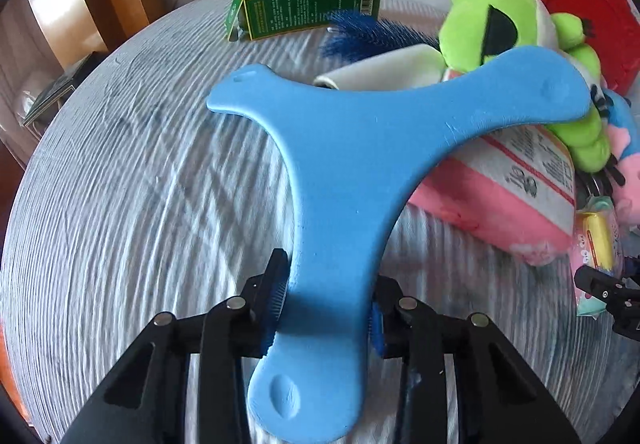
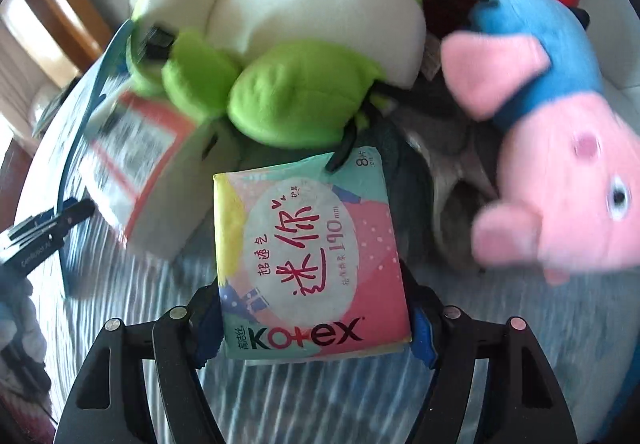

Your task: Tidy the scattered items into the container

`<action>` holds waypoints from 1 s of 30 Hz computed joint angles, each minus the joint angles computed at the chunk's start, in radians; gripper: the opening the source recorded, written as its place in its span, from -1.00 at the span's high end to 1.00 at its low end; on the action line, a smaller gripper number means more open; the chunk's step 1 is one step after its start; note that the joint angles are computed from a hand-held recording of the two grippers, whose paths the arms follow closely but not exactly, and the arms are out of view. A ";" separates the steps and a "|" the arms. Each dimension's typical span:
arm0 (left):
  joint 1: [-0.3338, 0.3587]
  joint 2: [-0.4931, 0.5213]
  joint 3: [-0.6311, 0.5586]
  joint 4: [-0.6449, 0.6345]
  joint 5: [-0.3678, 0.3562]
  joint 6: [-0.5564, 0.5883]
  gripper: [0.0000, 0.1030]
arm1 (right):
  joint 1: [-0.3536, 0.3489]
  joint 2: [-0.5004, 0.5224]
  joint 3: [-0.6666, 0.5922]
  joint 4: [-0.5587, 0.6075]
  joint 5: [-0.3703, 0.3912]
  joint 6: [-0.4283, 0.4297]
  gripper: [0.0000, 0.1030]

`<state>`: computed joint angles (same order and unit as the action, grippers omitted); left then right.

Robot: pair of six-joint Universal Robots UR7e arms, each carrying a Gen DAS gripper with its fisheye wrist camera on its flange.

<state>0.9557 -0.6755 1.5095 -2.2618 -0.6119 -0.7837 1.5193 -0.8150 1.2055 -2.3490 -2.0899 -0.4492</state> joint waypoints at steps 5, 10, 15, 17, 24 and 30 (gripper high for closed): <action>-0.050 -0.048 0.083 0.080 -0.062 -0.090 0.33 | -0.001 -0.093 0.134 0.015 -0.013 0.013 -0.43; -0.089 -0.094 0.157 0.067 -0.152 -0.100 0.25 | -0.007 -0.173 0.237 0.039 -0.007 0.029 -0.55; -0.117 -0.105 0.152 0.028 -0.128 -0.054 -0.13 | -0.010 -0.215 0.271 0.033 0.017 0.029 -0.94; -0.109 -0.087 0.133 0.025 -0.123 -0.030 -0.31 | -0.008 -0.222 0.288 0.015 0.021 0.021 -1.00; -0.066 -0.021 0.059 0.130 -0.096 -0.037 -0.54 | -0.008 -0.191 0.282 0.009 0.015 0.074 -1.00; -0.057 -0.019 0.095 0.024 -0.072 -0.013 -1.00 | -0.029 -0.214 0.318 -0.085 0.057 0.070 -1.00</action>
<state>0.8989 -0.6949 1.6047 -2.2380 -0.6839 -0.7964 1.4902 -1.0287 1.5234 -2.4338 -2.0325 -0.3794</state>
